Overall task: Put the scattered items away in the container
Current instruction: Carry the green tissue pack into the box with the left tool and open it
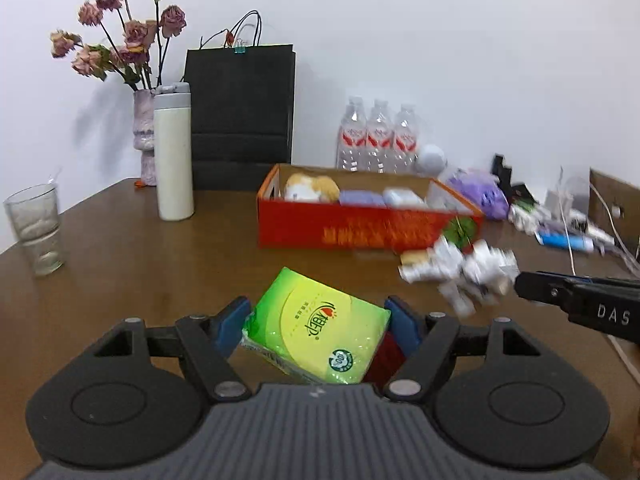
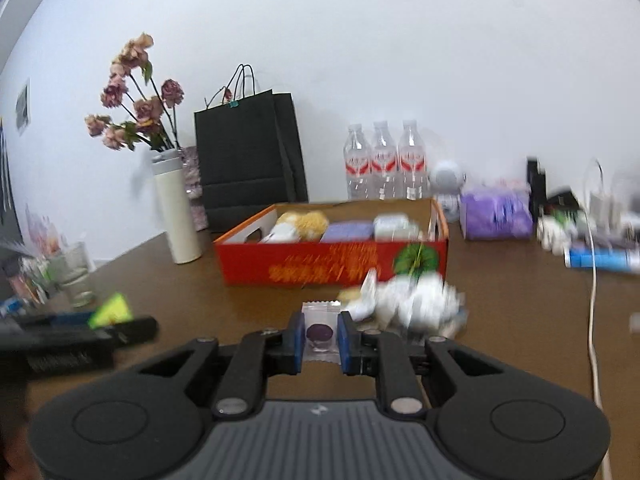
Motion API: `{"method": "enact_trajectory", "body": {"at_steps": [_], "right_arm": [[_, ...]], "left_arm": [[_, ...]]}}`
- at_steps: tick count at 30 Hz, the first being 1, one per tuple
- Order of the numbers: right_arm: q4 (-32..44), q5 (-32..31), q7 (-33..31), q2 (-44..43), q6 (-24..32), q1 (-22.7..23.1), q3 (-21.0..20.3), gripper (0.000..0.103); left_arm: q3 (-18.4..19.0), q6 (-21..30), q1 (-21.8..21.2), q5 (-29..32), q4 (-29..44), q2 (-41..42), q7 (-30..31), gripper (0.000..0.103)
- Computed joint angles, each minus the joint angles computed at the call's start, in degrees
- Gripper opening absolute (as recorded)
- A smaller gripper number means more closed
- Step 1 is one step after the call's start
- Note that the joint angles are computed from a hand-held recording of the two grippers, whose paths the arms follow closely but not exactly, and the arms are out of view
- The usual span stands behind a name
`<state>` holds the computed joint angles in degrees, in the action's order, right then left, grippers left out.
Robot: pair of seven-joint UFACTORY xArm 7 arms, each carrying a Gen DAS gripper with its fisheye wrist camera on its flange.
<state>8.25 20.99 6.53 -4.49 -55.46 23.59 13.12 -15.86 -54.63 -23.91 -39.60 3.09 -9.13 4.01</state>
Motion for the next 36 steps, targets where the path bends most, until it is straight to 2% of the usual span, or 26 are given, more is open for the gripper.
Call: {"method": "enact_trajectory", "body": {"at_steps": [1, 4, 6, 11, 14, 17, 19, 21, 24, 26, 28, 29, 30, 32, 33, 34, 35, 36], "right_arm": [[-1.98, 2.83, 0.87, -0.82, -1.01, 1.47, 1.6, 0.016], [-5.72, 12.72, 1.65, -0.59, -5.04, 6.41, 6.4, 0.016], [-7.37, 18.18, 2.89, 0.19, -7.59, 9.79, 8.31, 0.016], [-9.03, 23.42, 4.18, -0.51, -8.99, 14.13, 8.86, 0.016], [-8.43, 23.05, 2.96, -1.41, -8.13, 13.95, 7.77, 0.016], [-7.07, 17.98, 2.16, -1.78, -6.94, 11.13, 4.97, 0.016], [-5.25, 13.23, 1.1, -2.41, -5.08, 8.03, 2.57, 0.016], [-1.97, 8.08, -0.9, -2.88, -2.35, 4.11, -0.07, 0.016], [6.36, -0.98, -3.89, -1.44, 3.6, -2.46, -4.32, 0.016], [14.04, -7.07, -4.0, 1.14, 9.47, -6.4, -6.89, 0.016], [23.42, -11.11, -3.82, 5.47, 15.67, -9.58, -8.55, 0.016], [28.13, -12.93, -3.86, 7.64, 19.44, -10.85, -9.08, 0.016], [33.2, -15.11, -3.19, 10.22, 23.21, -13.05, -8.58, 0.016], [44.89, -24.29, 2.39, 16.13, 33.61, -21.84, -3.5, 0.017], [50.89, -30.01, 6.54, 19.31, 39.02, -23.63, -3.07, 0.017], [56.89, -33.33, 8.53, 22.73, 43.25, -23.02, -4.46, 0.017], [62.31, -34.69, 8.49, 25.72, 47.4, -20.01, -7.86, 0.017], [67.91, -33.66, 6.83, 28.83, 52.37, -17.71, -10.08, 0.017]], "left_arm": [[-2.25, -1.77, -1.68, -3.97, -1.32, 0.46, -0.3, 0.075], [-5.65, -5.0, -6.59, -11.66, -3.98, 1.53, -1.49, 0.075], [-6.65, -6.08, -9.53, -14.91, -4.88, 2.26, -1.33, 0.075], [-6.38, -7.13, -13.68, -19.03, -5.66, 0.83, -1.42, 0.075], [-4.34, -6.61, -12.51, -16.12, -5.21, -1.28, -0.4, 0.075], [-0.6, -4.98, -7.7, -7.42, -3.06, -2.62, 0.22, 0.075], [2.52, -3.02, -3.14, 0.87, 0.23, -2.42, 0.89, 0.075], [5.66, 1.26, 1.18, 9.36, 4.98, -2.1, 1.03, 0.075], [9.96, 10.37, 6.75, 20.5, 16.05, 1.29, -0.61, 0.075], [10.71, 17.59, 9.52, 23.37, 25.84, 5.78, -1.05, 0.075], [10.46, 23.67, 10.76, 20.77, 36.0, 11.31, 1.7, 0.075], [11.88, 26.63, 9.69, 19.31, 40.83, 14.09, 3.62, 0.075], [15.7, 30.67, 6.27, 16.75, 46.72, 17.45, 5.92, 0.075], [27.69, 39.41, -4.17, 10.15, 58.29, 24.61, 8.67, 0.076], [33.69, 44.89, -8.69, 7.46, 63.78, 28.25, 9.0, 0.077], [38.54, 50.88, -11.39, 7.04, 69.73, 32.74, 6.93, 0.077], [40.99, 56.88, -11.71, 9.03, 75.2, 36.69, 3.22, 0.077], [41.04, 62.88, -10.14, 10.75, 80.54, 39.88, 0.7, 0.077]]}}
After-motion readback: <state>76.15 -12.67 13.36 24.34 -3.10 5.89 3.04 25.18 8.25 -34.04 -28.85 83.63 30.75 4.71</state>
